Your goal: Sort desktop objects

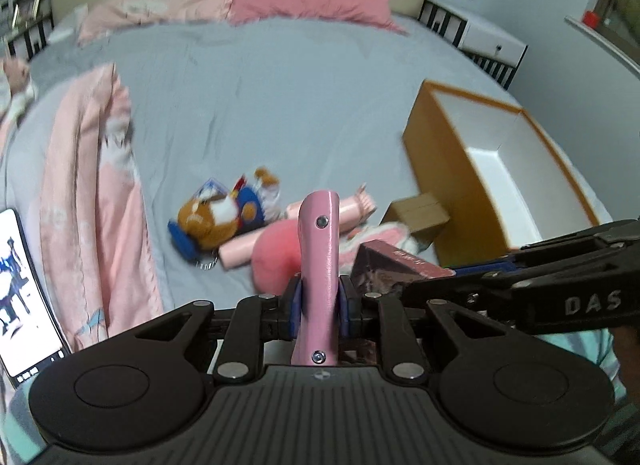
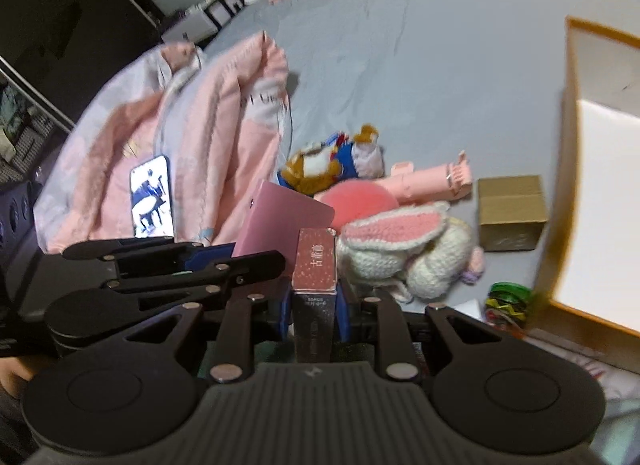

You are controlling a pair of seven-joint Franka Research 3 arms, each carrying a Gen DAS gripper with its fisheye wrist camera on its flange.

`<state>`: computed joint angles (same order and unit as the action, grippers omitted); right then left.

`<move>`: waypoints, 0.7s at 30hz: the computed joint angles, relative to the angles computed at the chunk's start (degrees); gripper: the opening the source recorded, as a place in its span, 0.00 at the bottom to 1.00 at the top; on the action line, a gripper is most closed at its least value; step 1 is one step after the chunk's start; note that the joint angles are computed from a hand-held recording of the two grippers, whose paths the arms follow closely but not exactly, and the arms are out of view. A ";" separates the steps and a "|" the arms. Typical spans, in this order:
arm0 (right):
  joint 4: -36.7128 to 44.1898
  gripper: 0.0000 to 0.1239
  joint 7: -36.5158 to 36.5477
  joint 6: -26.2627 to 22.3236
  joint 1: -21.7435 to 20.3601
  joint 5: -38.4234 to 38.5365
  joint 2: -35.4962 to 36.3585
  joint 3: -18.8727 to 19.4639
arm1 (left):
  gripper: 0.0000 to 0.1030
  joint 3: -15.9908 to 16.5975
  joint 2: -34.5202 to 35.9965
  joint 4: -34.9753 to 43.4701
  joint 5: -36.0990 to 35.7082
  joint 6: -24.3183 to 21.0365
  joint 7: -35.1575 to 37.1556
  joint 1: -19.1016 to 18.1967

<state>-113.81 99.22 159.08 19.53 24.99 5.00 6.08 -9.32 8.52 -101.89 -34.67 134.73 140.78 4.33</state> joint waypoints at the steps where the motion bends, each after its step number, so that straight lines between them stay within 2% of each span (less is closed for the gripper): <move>1: -1.44 0.19 -0.28 1.02 -0.12 0.61 -1.54 -0.03 | 0.20 -0.20 -0.55 -0.33 -0.57 0.43 0.34 -0.07; 5: -6.69 0.19 3.23 5.01 -0.48 -2.94 -6.94 -0.57 | 0.20 -0.74 -2.96 -1.45 -4.11 1.82 2.87 -1.19; 9: -12.46 0.19 12.17 9.55 -3.46 -12.01 -12.54 0.26 | 0.20 -1.07 -4.42 -1.58 -8.63 2.22 6.61 -3.17; 12: -16.39 0.19 22.49 11.70 -9.54 -21.92 -16.81 3.42 | 0.20 -1.55 -4.46 -0.62 -11.49 1.79 8.64 -4.97; 16: -20.27 0.19 34.53 13.60 -19.95 -32.09 -21.80 9.19 | 0.20 -2.71 -3.12 1.52 -14.53 1.88 9.73 -7.28; 18: -21.56 0.19 38.06 14.17 -23.81 -34.74 -23.46 11.07 | 0.20 -3.66 -2.25 2.26 -14.96 3.01 10.48 -8.60; 21: -22.62 0.19 41.75 13.98 -28.58 -37.66 -24.23 13.27 | 0.20 -5.01 0.48 3.86 -11.94 4.36 10.03 -10.65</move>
<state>-136.43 140.96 173.05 -9.05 -12.67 -19.23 19.35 -14.33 9.00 -98.03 -46.61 139.09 150.81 -6.32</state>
